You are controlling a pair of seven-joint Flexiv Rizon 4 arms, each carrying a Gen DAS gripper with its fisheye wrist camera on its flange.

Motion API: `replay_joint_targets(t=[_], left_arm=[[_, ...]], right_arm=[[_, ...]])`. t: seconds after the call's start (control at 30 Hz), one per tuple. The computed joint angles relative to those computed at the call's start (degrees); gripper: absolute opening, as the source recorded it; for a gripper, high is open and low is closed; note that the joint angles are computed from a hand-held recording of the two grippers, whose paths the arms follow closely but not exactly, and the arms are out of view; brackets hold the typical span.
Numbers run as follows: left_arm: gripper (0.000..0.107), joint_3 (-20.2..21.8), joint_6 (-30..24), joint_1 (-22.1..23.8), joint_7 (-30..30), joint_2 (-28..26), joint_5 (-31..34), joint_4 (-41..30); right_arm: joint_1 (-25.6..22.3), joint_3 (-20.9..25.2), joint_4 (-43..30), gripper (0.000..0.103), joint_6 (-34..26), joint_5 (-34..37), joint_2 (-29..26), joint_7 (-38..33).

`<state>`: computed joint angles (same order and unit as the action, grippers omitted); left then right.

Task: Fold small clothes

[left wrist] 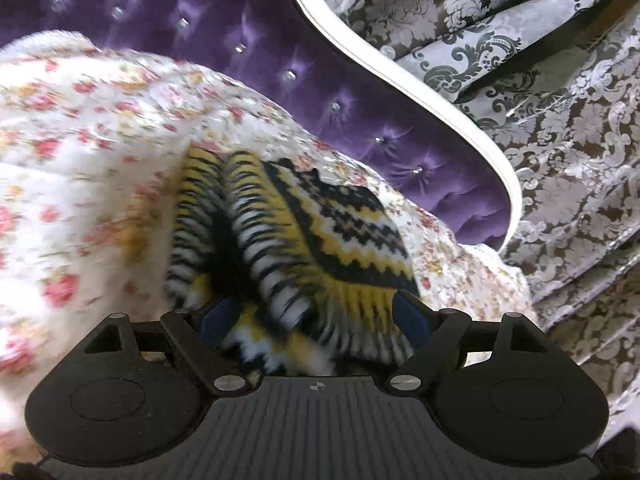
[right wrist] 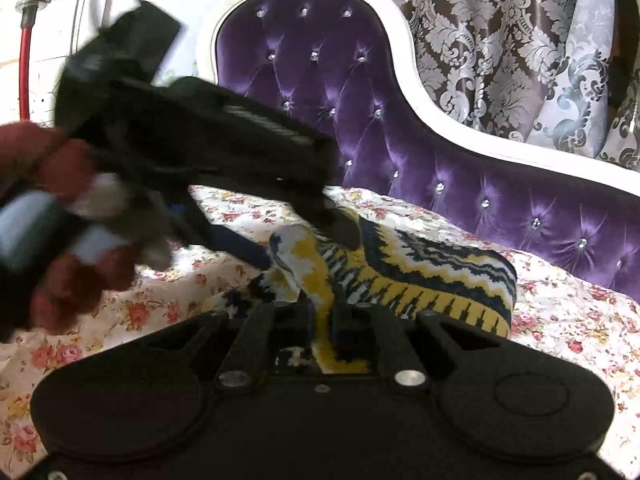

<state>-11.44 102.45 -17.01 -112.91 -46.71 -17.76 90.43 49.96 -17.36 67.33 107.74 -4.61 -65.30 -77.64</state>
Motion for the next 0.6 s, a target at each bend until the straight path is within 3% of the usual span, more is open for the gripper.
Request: replay_joint_targets(t=[0.07,0.17,0.2,0.27,0.43,0.5,0.6], left_arm=[[0.083,-1.6,-1.3,1.3,0.3,-1.7,0.0,-2.3],[0.080,-0.8,-6.9,1.3,1.6,-3.4,-0.5,-6.2],[0.060,0.3,-8.5,0.5,3.4,-3.8,-2.2,-7.2],[0.022,6.6,-11.7,-2.6,-0.9,-4.0,1.2,-9.2],[0.021,8.1,-6.4,-3.1,2.6,-1.7,2.3,-6.7],[0.021,9.4,-5.0,-3.5,2.1,-0.9,1.5,-5.3],[0.023,14.6,-7.2,-6.0,0.4,-1.2,-0.6,-4.5]], right_arm=[[-0.4,0.7,-0.3,0.013,-0.4,-0.7,-0.3,-0.2],[-0.1,0.4,-0.3,0.014,-0.8,-0.7,-0.7,0.0],[0.0,0.4,-0.2,0.014,-1.1,-0.8,-0.8,0.1],[0.6,-0.3,-0.2,0.014,-1.3,-0.5,-0.9,0.6],[2.6,-3.3,-1.7,0.015,0.0,1.3,-1.7,1.0],[1.8,-2.1,-4.5,0.015,-1.3,0.0,-2.8,0.8],[-2.0,4.9,-10.7,0.016,-7.9,-6.7,-5.0,0.9]])
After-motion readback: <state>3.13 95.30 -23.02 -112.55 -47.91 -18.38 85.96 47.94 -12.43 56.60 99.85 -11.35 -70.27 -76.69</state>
